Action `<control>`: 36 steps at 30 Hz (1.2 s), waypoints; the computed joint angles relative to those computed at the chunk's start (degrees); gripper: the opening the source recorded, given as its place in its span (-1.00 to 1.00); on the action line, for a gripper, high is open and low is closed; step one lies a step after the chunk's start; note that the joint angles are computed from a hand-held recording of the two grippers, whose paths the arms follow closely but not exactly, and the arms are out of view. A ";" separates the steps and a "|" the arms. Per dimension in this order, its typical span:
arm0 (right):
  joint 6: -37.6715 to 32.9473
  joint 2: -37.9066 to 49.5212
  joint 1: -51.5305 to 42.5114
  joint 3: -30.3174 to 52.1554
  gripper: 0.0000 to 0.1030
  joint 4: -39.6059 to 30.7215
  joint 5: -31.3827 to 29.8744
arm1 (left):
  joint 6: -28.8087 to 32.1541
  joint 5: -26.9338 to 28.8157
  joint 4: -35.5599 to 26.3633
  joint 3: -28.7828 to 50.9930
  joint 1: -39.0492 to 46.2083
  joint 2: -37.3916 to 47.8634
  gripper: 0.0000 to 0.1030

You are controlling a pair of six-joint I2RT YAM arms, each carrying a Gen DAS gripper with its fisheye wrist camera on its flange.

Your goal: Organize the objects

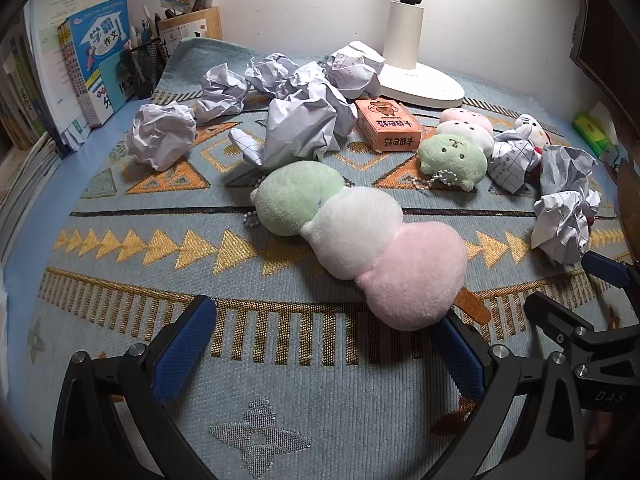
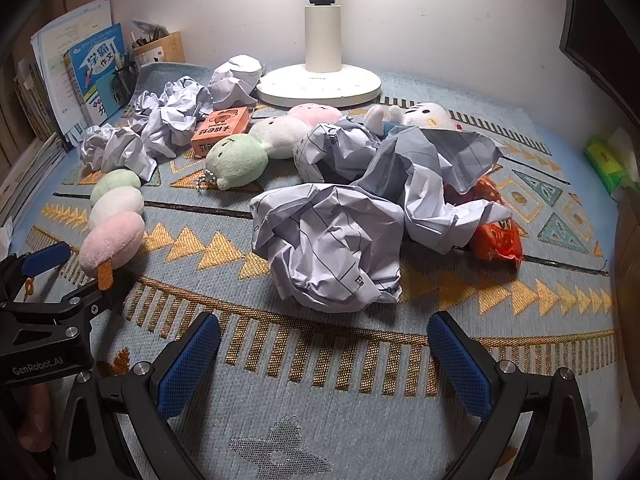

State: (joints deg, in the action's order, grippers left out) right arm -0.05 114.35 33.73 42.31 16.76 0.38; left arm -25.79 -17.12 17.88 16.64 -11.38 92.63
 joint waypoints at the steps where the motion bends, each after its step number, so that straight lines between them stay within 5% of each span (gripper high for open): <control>1: 0.00 0.02 0.01 0.03 1.00 0.01 0.00 | 0.06 0.17 -0.30 0.12 0.18 -0.15 1.00; 14: 1.97 -2.68 1.03 -3.82 1.00 1.75 1.22 | 0.80 1.72 -2.26 -0.94 -0.01 -2.82 0.99; 17: 3.63 -8.31 2.00 -12.89 1.00 12.79 4.34 | 3.07 3.54 1.52 -5.28 -1.93 -8.24 0.99; 21: 3.19 -12.52 3.59 -23.29 1.00 33.92 9.28 | 2.76 -6.41 4.25 -10.97 -11.10 -18.11 0.99; 24: 4.39 -14.93 2.40 -20.28 1.00 29.19 6.34 | 3.81 -8.12 4.74 -11.75 -11.38 -23.98 0.99; 28: 7.37 -10.56 -0.77 -16.03 1.00 26.34 -1.61 | 3.86 -2.00 7.43 -10.52 -5.00 -23.60 0.99; 30: 8.27 -9.09 -0.88 -14.40 1.00 22.39 -1.67 | 1.97 -3.18 14.69 -11.95 -5.72 -17.32 0.99; 36: 7.47 -5.60 0.60 -9.40 1.00 15.34 2.11 | 0.51 -7.15 15.27 -9.74 -8.26 -11.05 0.99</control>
State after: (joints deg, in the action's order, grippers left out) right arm 7.42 108.74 34.33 32.91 32.10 2.48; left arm -25.27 -24.26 33.15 6.90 -19.64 81.57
